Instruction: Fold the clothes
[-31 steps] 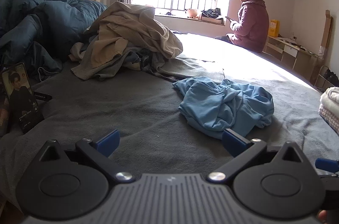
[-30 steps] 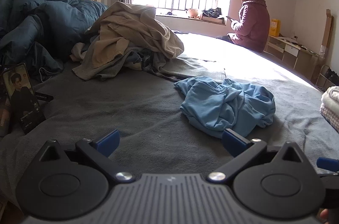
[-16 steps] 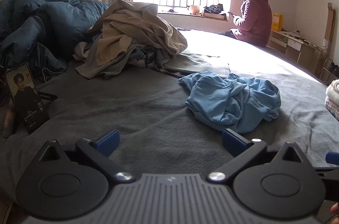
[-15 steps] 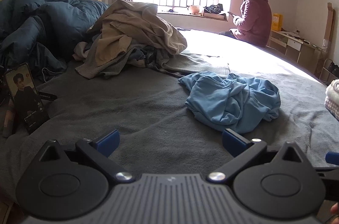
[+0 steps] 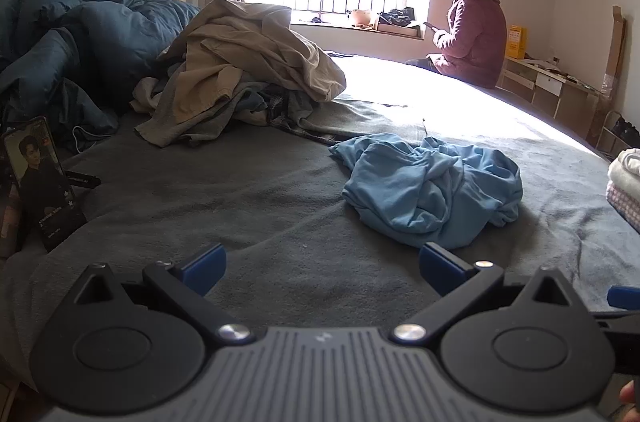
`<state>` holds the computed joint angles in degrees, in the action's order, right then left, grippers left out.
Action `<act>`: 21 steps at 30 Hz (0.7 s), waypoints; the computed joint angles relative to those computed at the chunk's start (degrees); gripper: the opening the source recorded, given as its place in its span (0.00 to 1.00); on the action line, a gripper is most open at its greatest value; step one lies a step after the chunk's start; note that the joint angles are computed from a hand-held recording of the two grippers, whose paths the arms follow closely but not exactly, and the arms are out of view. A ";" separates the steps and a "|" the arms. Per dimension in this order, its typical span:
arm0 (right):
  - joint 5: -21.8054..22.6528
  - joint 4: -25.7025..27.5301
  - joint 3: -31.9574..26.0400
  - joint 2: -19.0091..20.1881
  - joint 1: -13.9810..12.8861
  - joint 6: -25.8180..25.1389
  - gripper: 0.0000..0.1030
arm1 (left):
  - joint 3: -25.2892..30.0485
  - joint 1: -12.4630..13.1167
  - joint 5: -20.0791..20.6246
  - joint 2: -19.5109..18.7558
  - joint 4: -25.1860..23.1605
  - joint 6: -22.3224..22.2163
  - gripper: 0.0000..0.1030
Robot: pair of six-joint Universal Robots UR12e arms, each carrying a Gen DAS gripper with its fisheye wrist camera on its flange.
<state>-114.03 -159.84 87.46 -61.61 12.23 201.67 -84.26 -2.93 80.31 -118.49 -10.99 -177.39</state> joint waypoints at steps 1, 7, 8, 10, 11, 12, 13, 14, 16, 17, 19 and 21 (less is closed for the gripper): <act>0.10 0.06 -0.01 -0.01 0.00 0.08 0.99 | 0.00 0.00 0.02 -0.01 0.00 0.05 1.00; 0.37 0.23 0.04 -0.02 0.00 0.39 0.99 | -0.05 -0.12 0.42 -0.01 0.08 0.50 1.00; 0.37 0.24 0.04 -0.02 0.01 0.40 0.99 | -0.05 -0.15 0.50 -0.02 0.07 0.55 1.00; 0.35 0.28 0.05 -0.03 0.02 0.48 0.99 | 0.03 -0.21 0.68 -0.03 -0.22 0.62 1.00; 0.36 0.31 0.07 -0.05 0.02 0.55 0.99 | 0.07 -0.23 0.70 -0.03 -0.36 0.62 1.00; 0.38 0.34 0.09 -0.07 0.01 0.62 0.99 | 0.08 -0.24 0.71 -0.03 -0.49 0.62 1.00; 0.40 0.38 0.11 -0.09 0.00 0.68 0.99 | 0.10 -0.26 0.73 -0.04 -0.60 0.62 1.00; 0.42 0.45 0.11 -0.11 -0.01 0.75 0.99 | 0.12 -0.26 0.74 -0.05 -0.67 0.62 1.00; 0.42 0.54 0.10 -0.12 -0.03 0.86 0.99 | 0.10 -0.26 0.75 -0.01 -0.80 0.61 1.00; 0.45 0.57 0.10 -0.12 -0.04 0.89 0.99 | 0.08 -0.27 0.76 0.01 -0.86 0.61 1.00; 0.40 0.59 0.13 -0.13 -0.05 0.91 0.99 | 0.03 -0.28 0.76 0.03 -0.91 0.60 1.00; 0.34 0.59 0.15 -0.13 -0.04 0.90 0.99 | 0.02 -0.27 0.73 0.03 -0.93 0.67 1.00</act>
<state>-113.68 -159.26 87.61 -61.74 12.19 202.57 -84.24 -3.20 81.05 -118.46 -11.93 -176.72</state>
